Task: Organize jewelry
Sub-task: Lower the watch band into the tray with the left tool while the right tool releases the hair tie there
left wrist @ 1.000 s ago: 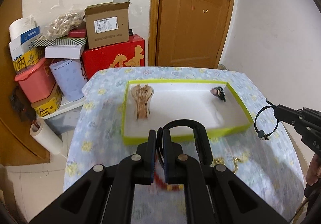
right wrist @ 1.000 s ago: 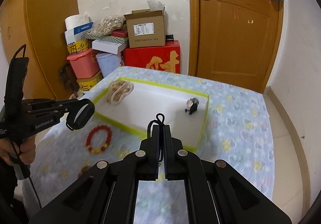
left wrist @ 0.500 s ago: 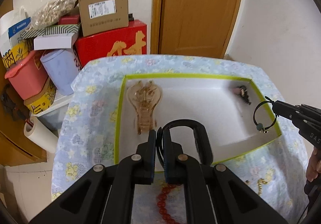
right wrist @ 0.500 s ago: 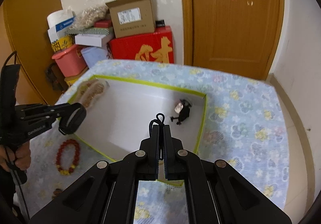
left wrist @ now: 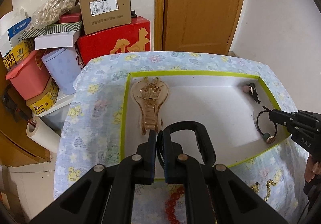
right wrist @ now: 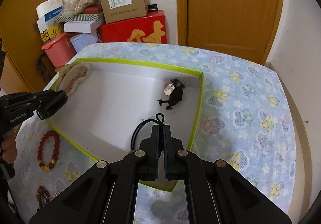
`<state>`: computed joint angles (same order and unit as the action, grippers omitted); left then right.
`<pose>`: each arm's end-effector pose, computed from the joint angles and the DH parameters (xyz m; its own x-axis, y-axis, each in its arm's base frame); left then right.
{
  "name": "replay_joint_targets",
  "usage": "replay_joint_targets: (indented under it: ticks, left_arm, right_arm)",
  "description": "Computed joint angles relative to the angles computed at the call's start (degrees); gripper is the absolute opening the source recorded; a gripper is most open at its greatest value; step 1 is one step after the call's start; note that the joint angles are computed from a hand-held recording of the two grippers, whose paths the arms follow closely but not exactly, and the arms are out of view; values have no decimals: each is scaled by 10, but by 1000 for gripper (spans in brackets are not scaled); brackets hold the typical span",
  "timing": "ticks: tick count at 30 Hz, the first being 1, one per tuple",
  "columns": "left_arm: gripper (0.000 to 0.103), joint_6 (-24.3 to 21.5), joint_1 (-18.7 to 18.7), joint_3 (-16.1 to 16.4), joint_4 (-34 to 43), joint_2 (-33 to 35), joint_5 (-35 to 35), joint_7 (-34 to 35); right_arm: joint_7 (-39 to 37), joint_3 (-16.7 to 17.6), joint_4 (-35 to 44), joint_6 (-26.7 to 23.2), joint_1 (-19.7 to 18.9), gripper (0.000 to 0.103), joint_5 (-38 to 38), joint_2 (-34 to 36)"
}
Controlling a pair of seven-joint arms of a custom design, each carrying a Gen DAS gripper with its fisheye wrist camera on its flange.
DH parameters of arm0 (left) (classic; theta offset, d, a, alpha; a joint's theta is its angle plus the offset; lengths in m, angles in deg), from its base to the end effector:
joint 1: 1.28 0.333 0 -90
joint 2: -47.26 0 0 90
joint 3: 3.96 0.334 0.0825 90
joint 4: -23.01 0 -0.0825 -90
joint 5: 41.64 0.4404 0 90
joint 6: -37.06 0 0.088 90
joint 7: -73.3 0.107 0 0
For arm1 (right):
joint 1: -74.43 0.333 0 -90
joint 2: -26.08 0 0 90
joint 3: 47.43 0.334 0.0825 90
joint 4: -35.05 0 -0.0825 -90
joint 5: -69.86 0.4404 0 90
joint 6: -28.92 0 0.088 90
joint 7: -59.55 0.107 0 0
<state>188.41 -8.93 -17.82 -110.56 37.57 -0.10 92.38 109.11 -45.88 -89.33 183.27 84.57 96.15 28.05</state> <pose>0.5149 -0.2239 0.4359 0.2708 -0.9615 0.0478 -0.7399 -0.2396 -0.6286 0.6135 0.1119 0.4135 0.5208 -0.8535 -0.0166 -0.7275 -0.4336 -0.5318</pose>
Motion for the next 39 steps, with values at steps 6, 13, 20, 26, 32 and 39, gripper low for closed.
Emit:
replay_joint_targets:
  ticks: [6,13,20,26,32,39]
  left_arm:
    - [5,-33,-3,-1,38,28,19,10]
    - [4,-46,-11,7,35,33,16,13]
    - [5,-41,-11,6,18,18,9,2]
    - [6,-23,-7,3,0,-5,14,-25]
    - [17,-18,-8,-17,-33,-57,20,-50]
    - [23,-17,-28,-49,-91,-140,-3,-77]
  right_arm:
    - [-4,0,1,-2,-1,3,9,1]
    - [-12,-1,-2,-4,-1,5,14,-4]
    - [-42,-2,-20,4,1,36,36,-23]
    - [-68,-7,-45,12,6,40,67,-57]
    - [-97,-17,-103,25,19,40,97,-129]
    - [-112,-38,-213,20,40,40,102,-261]
